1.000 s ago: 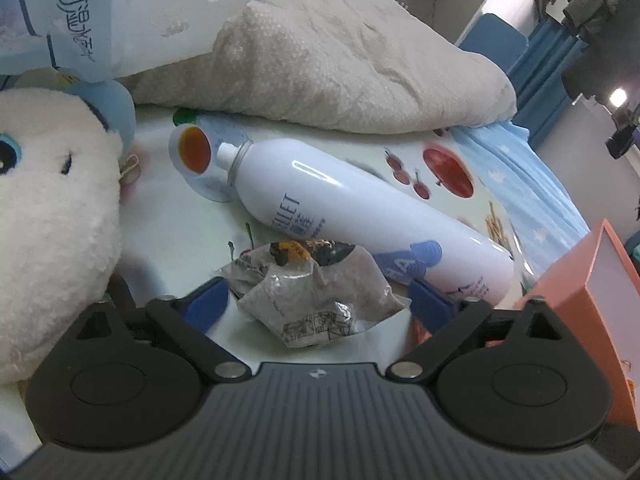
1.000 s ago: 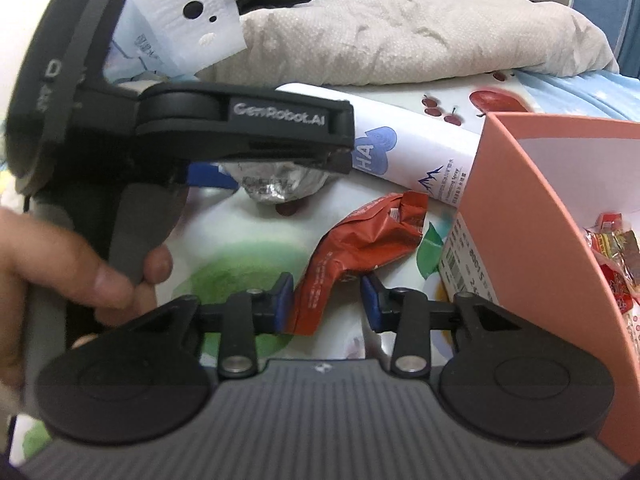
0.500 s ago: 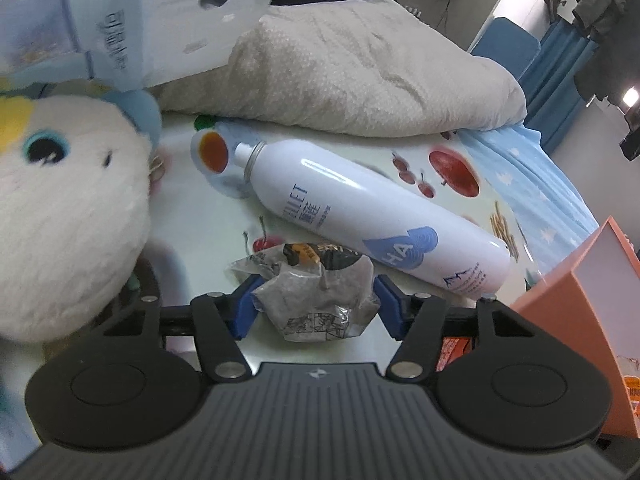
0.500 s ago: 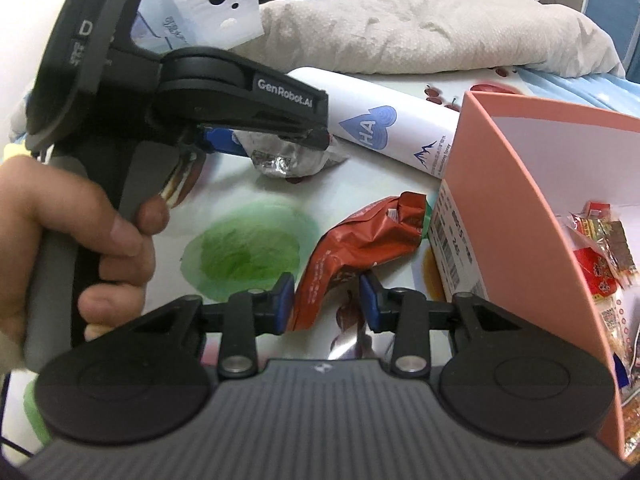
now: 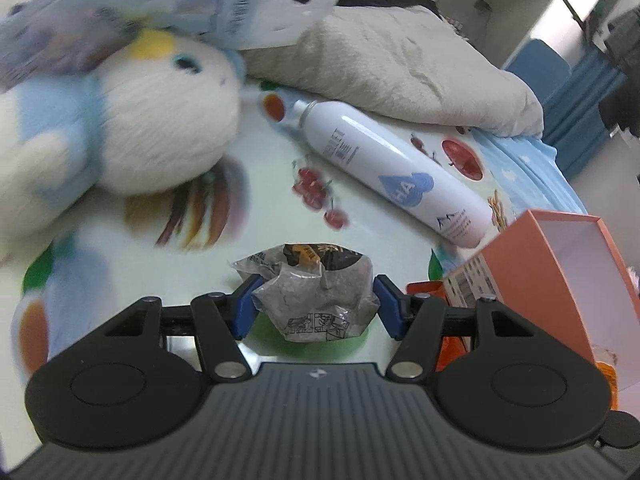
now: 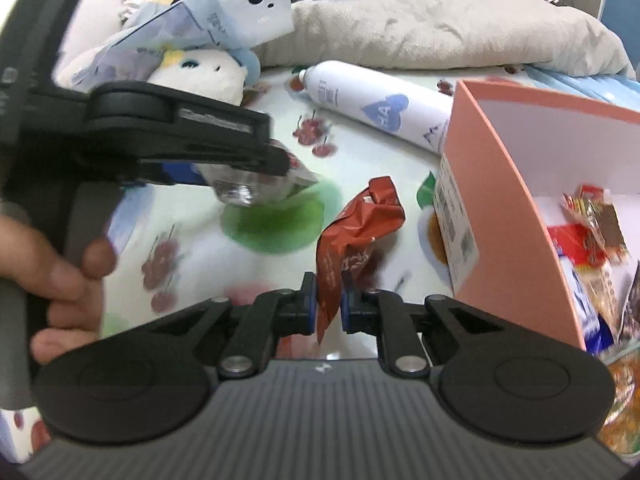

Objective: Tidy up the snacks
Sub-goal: 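Lift both held snacks up off the bed toward the pink box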

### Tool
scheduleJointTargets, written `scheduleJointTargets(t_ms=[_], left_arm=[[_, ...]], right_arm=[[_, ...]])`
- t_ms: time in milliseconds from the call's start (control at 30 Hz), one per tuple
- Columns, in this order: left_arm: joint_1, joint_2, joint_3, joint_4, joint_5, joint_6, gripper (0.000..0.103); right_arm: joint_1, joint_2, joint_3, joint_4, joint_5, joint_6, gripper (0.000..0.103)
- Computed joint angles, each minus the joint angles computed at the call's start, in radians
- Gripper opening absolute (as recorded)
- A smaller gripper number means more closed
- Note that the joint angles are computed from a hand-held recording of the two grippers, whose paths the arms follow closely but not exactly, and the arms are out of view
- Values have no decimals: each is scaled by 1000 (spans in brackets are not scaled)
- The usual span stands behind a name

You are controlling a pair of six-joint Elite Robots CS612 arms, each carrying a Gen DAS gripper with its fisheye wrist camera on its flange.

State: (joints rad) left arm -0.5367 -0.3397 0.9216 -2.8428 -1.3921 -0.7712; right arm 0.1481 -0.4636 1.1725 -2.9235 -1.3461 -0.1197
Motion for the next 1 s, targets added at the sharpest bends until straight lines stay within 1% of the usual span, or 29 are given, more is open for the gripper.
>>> scheduleJointTargets(t_ms=[100, 267, 367, 467, 600, 700, 833, 900, 1000], left_arm=[[-16, -49, 92, -36, 17, -36, 65], [-48, -117, 214, -76, 49, -78, 65], [-72, -156, 283, -91, 79, -104, 65], [-90, -195, 347, -104, 74, -134, 65], [-119, -252, 444, -134, 111, -193, 65], [-138, -280, 493, -146, 123, -204, 65], [-158, -304, 538, -154, 152, -254, 65], [-168, -319, 558, -156, 168, -263, 65], [-173, -336, 573, -171, 188, -261, 65]], right_arm=[[-4, -30, 53, -15, 7, -7, 14], [-14, -83, 146, -54, 29, -32, 14], [-19, -113, 202, -89, 45, -56, 14], [-27, -144, 260, -136, 67, -85, 14], [-37, -181, 328, -178, 90, -97, 15], [-43, -202, 369, -201, 105, -103, 14], [-50, -227, 415, -223, 120, -117, 15], [-52, -235, 428, -239, 126, -118, 15], [-58, -248, 445, -267, 139, -111, 15]])
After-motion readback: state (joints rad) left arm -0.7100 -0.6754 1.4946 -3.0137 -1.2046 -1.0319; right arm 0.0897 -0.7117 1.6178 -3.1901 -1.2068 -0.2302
